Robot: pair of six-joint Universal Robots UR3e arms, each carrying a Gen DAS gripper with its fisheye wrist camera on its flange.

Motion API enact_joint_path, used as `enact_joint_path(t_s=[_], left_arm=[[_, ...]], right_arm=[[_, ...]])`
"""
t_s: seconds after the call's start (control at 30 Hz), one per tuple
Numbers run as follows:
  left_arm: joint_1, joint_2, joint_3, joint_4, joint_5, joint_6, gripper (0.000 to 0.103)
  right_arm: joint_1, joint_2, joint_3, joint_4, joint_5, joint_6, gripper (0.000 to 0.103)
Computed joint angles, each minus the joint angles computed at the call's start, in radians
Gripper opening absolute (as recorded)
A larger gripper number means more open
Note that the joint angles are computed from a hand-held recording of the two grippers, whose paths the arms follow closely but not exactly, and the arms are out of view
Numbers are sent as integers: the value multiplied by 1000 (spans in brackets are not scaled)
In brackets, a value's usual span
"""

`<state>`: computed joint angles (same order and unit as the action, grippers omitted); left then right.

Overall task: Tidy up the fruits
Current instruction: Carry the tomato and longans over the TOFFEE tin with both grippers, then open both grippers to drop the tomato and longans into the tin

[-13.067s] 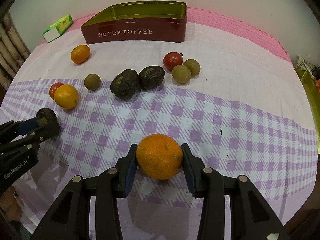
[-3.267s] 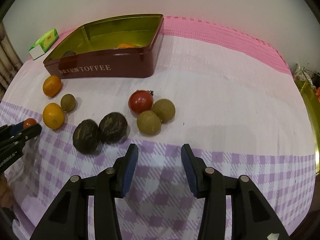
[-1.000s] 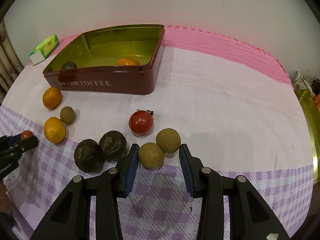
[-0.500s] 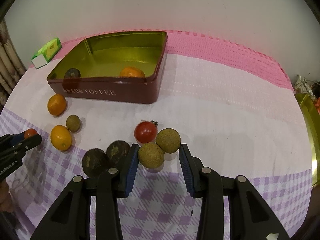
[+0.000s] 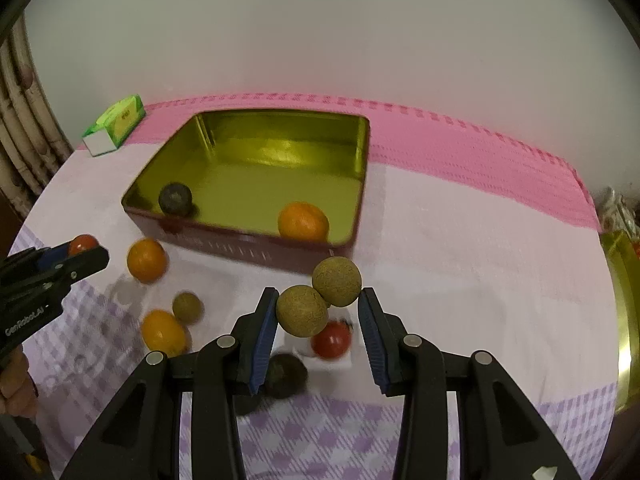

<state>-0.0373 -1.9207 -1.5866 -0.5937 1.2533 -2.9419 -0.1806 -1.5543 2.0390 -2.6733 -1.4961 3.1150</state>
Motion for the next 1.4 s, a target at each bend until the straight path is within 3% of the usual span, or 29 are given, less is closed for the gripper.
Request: enact_joint_path(t_s=[0.63,1.4], left_arm=[[-81,-349,559,-236,61,-50,32],[-119,-489,732,-286,110,-50,32]], right_arm=[[67,326,-407,91,-7,-28,37],[55,435,-494,123,8,-23,38]])
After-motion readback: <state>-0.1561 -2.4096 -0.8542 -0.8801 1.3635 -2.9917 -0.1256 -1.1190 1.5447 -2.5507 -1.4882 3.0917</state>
